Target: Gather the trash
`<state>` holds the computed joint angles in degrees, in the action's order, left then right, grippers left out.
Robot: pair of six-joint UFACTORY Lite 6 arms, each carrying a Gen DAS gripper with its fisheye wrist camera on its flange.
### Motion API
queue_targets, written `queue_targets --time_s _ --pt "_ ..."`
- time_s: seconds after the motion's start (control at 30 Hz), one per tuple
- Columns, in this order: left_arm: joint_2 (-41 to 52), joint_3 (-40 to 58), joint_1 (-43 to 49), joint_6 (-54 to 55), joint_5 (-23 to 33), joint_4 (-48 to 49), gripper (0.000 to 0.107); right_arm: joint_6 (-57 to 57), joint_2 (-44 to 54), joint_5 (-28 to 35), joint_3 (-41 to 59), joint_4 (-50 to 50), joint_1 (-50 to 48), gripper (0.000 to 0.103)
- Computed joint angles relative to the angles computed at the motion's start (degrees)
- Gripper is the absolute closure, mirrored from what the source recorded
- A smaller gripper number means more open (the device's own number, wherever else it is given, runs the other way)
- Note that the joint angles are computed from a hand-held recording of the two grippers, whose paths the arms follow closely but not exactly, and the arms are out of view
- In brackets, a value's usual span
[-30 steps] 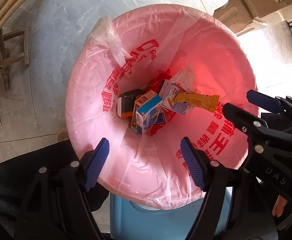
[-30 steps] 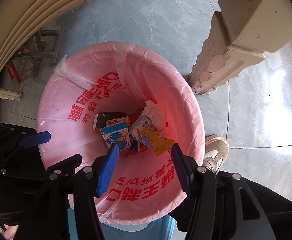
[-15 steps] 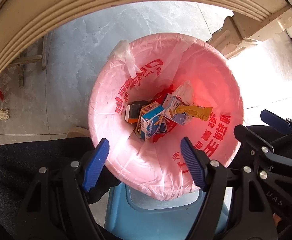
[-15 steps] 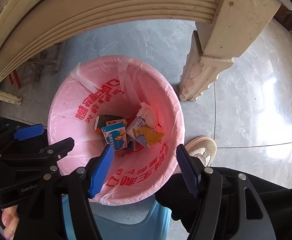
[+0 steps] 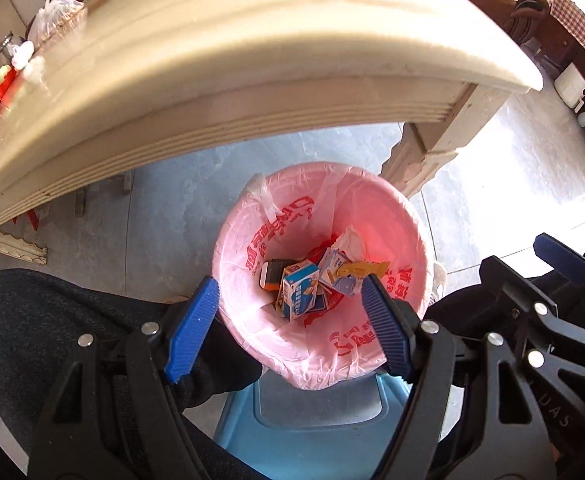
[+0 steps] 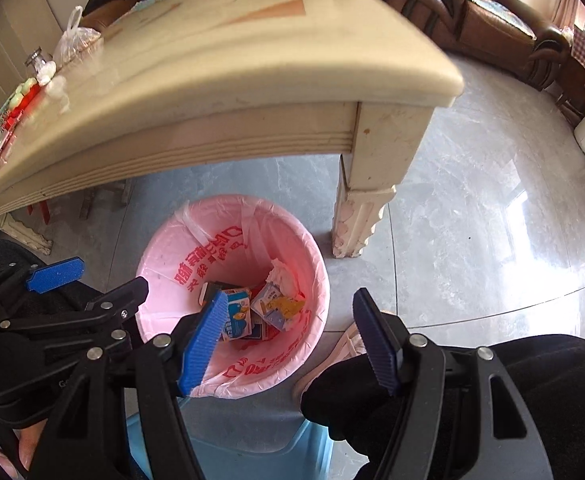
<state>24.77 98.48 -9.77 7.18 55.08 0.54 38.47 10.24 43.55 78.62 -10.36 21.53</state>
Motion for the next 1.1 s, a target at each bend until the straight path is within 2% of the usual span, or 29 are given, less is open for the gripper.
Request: queue_targets --time_s 0.17,0.27,0.33,0.4,0.47,0.63,0.73,0.87,0.97,1.1 --pt "-7.7 -0.1 -1.0 -2.5 -1.0 0.5 0.035 9.1 -7.0 4.0 2.0 -10.9 3.9 0.038" --pt "-10.3 3.2 -0.8 -3.7 0.1 -0.3 0.035 13.5 -9.6 7.1 5.4 -17.5 6.8 0.035" --pt "-11.2 6.5 -0.3 -4.7 1.2 -0.6 0.035 17.0 -11.2 9.7 8.1 -22.8 9.2 0.022" --pt "-12.0 9.7 0.5 -4.6 1.6 -2.0 0.034 19.9 -12.7 12.0 10.8 -28.1 11.9 0.014" --pt "-11.9 13.3 1.2 -5.3 2.1 -2.6 0.027 22.8 -13.0 15.6 14.4 -34.1 15.6 0.007" --pt "-13.5 19.3 2.6 -6.0 2.8 -3.5 0.026 21.9 -10.0 24.1 26.5 -41.0 21.9 0.007" --pt "-14.5 23.3 1.9 -7.6 3.6 -0.9 0.016 21.6 -8.5 28.1 32.7 -44.2 24.8 0.007" --pt "-15.5 28.8 0.9 -9.4 5.1 2.4 0.010 21.0 -6.6 33.7 39.8 -48.6 29.0 0.007" --pt "-14.9 33.5 -0.2 -10.8 6.7 5.5 0.010 19.1 -4.0 38.1 45.9 -51.9 32.5 0.007" --pt "-11.9 42.2 2.1 -9.5 11.3 1.8 0.010 16.0 -0.4 42.3 53.7 -53.8 35.6 0.007"
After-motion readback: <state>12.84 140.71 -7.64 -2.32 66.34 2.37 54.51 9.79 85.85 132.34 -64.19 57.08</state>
